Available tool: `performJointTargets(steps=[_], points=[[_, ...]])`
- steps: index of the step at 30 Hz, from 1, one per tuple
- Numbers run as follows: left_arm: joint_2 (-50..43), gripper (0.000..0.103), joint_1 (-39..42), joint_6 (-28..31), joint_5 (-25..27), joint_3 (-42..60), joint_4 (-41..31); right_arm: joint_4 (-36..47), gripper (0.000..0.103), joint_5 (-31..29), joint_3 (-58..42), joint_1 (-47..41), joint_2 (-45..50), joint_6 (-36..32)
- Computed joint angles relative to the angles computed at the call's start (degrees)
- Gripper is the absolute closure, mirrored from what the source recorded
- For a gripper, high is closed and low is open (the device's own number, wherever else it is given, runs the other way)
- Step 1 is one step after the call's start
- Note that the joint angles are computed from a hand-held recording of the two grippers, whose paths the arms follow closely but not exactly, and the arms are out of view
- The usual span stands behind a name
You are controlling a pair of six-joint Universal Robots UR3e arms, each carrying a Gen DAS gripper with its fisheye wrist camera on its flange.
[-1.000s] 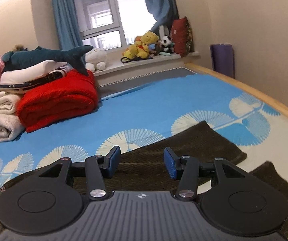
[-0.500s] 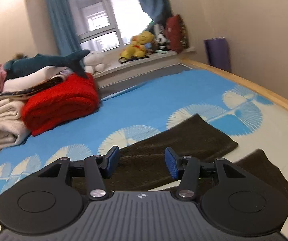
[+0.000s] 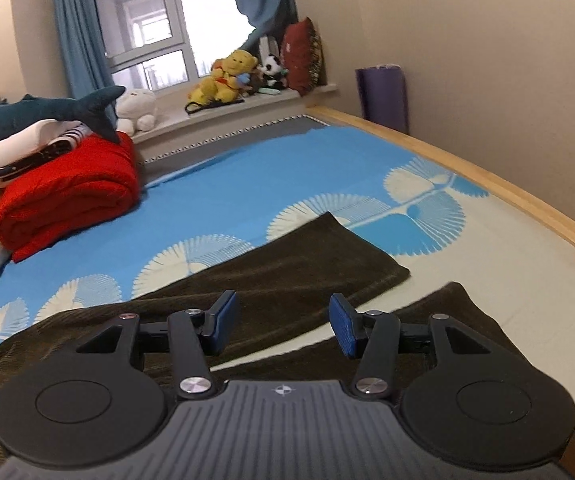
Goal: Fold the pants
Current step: 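Grasp the grey waistband with the left tool and straighten it, then open the left tool to release the waistband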
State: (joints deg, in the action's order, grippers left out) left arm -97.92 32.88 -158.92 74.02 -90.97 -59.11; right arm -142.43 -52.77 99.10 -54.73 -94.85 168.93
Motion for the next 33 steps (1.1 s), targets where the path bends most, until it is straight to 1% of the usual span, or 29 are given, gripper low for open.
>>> performJointTargets(steps=[2,4,5,6,8,9,10,11,12,13,14,15,17,18,19,20,21,22,23,24,25,26,29,31,33], points=[[4.85,0.075,2.65,1.88,-5.18,-2.61,0.2,0.14,0.051,-0.06,0.21,-0.36,-0.12,-0.22],[9.51,0.075,6.54,2.55,-11.05,-4.68,-1.73,0.37,0.051,0.13,0.38,-0.45,-0.28,-0.26],[10.73,0.075,7.84,2.79,-12.7,-5.06,-3.07,0.48,0.051,0.29,0.29,-0.46,-0.25,-0.39],[11.45,0.075,8.65,3.11,-13.22,-5.12,-4.46,0.5,0.051,0.33,0.22,-0.37,-0.18,-0.66],[10.72,0.074,8.18,2.89,-10.98,-4.09,-5.94,0.57,0.051,0.2,-0.03,0.04,0.17,-1.34],[9.23,0.072,6.98,2.35,-8.18,-2.74,-6.94,0.63,0.051,0.07,-0.34,0.35,0.47,-1.72],[8.04,0.066,6.01,1.97,-5.64,-1.45,-8.03,0.6,0.051,-0.05,-0.46,0.64,0.59,-1.99],[6.9,0.066,4.56,0.97,-2.46,-0.75,-7.93,0.6,0.051,-0.07,-0.46,0.84,0.59,-2.37],[6.92,0.069,3.28,0.24,0.9,-1.34,-5.65,0.58,0.051,-0.2,-0.55,1.16,0.64,-2.66],[7.81,0.069,1.9,0.09,3.2,-3.16,-1.44,0.65,0.051,-0.29,-0.61,1.41,0.61,-2.82],[8.94,0.069,1.58,0.95,2.63,-4.59,1.08,0.71,0.051,-0.26,-0.66,1.56,0.61,-2.92],[9.8,0.069,2.09,1.89,0.24,-5.18,1.45,0.83,0.051,-0.19,-0.73,1.75,0.58,-2.92],[10.99,0.069,3.25,4.57,-5.89,-5.25,-1.7,1.03,0.051,-0.05,-0.88,2.05,0.61,-2.89],[10.86,0.069,2.9,6.54,-7.54,-4.88,-3.69,1.13,0.051,-0.06,-1.0,2.26,0.66,-2.98],[10.3,0.069,1.86,8.4,-7.48,-4.48,-4.83,1.21,0.051,-0.02,-1.06,2.39,0.72,-3.28],[9.52,0.069,0.55,9.72,-6.24,-4.1,-5.37,1.29,0.051,-0.05,-1.13,2.54,0.75,-3.6],[8.2,0.069,-1.4,10.57,-3.73,-3.62,-5.65,1.34,0.051,-0.17,-1.15,2.81,0.74,-3.97],[6.27,0.069,-3.62,10.67,-0.05,-2.73,-6.03,1.3,0.05,-0.25,-1.15,3.03,0.75,-4.18],[4.39,0.069,-5.52,10.06,4.02,-1.92,-6.37,1.2,0.05,-0.26,-1.17,3.21,0.84,-4.37],[2.65,0.071,-6.81,9.44,6.84,-1.05,-7.13,1.19,0.05,-0.29,-1.24,3.4,0.91,-4.59],[2.39,0.071,-7.16,9.09,6.87,-0.88,-7.11,1.28,0.05,-0.31,-1.32,3.56,0.95,-4.89],[2.96,0.071,-7.04,8.76,5.82,-0.96,-7.07,1.32,0.05,-0.22,-1.33,3.61,0.96,-5.19],[6.28,0.068,-5.11,8.46,0.01,-2.33,-6.4,1.73,0.05,-0.57,-1.66,4.01,1.18,-5.69],[8.98,0.06,-5.04,8.59,-1.87,-3.87,-4.69,1.9,0.05,-0.87,-1.66,4.2,1.23,-6.09],[10.76,0.058,-4.49,9.34,-3.47,-5.32,-3.64,2.13,0.049,-1.23,-1.92,4.51,1.52,-6.64]])
